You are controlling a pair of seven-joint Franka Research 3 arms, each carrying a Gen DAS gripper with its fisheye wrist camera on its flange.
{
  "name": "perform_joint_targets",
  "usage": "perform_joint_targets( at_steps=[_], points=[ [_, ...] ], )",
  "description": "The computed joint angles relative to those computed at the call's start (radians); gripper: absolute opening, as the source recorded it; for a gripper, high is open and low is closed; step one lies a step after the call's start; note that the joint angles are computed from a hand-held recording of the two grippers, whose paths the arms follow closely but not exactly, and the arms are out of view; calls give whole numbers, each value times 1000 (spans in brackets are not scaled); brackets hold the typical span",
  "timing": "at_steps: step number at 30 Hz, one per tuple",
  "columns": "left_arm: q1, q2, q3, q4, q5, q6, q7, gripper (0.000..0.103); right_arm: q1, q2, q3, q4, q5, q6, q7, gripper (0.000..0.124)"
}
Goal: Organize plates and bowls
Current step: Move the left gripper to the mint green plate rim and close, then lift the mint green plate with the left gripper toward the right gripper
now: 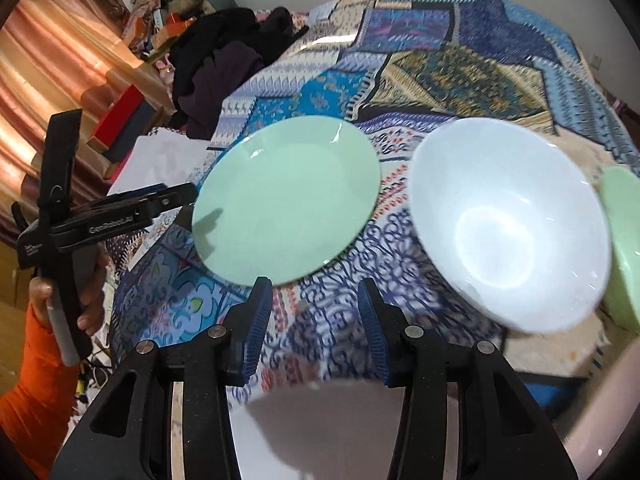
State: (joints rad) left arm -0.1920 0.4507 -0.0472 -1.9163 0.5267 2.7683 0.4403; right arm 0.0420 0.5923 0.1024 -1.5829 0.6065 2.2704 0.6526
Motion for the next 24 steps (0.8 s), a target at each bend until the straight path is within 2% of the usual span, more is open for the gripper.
perform_joint_targets(
  at_steps=[1, 3, 6, 9, 12, 14, 17, 21, 24],
  points=[
    [10, 17, -6, 16, -6, 1, 22, 66, 7, 13, -3, 15, -9, -5, 15, 41],
    [41, 49, -33, 45, -44, 1, 90, 52, 21, 34, -5, 39, -24, -9, 42, 41],
    [75, 93, -63, 83, -107, 9, 182, 42, 32, 65, -7, 79, -50, -35, 84, 41],
    [70, 123, -50, 112, -123, 24, 228, 37, 42, 82, -9, 96, -71, -30, 113, 41],
    [110, 149, -88, 130, -178, 59, 311, 37, 38, 107, -4, 129, -67, -45, 153, 41],
    [113, 160, -92, 142, -204, 63, 345, 34, 35, 122, -1, 148, -66, -50, 172, 40],
    [74, 157, -56, 150, -195, 46, 345, 32, 42, 127, -4, 154, -86, -46, 187, 38],
    [67, 120, -49, 97, -204, 60, 335, 29, 52, 104, -4, 116, -116, -8, 158, 38],
    [47, 72, -35, 26, -194, 78, 303, 27, 44, 94, 2, 108, -121, -33, 133, 38]
  ],
)
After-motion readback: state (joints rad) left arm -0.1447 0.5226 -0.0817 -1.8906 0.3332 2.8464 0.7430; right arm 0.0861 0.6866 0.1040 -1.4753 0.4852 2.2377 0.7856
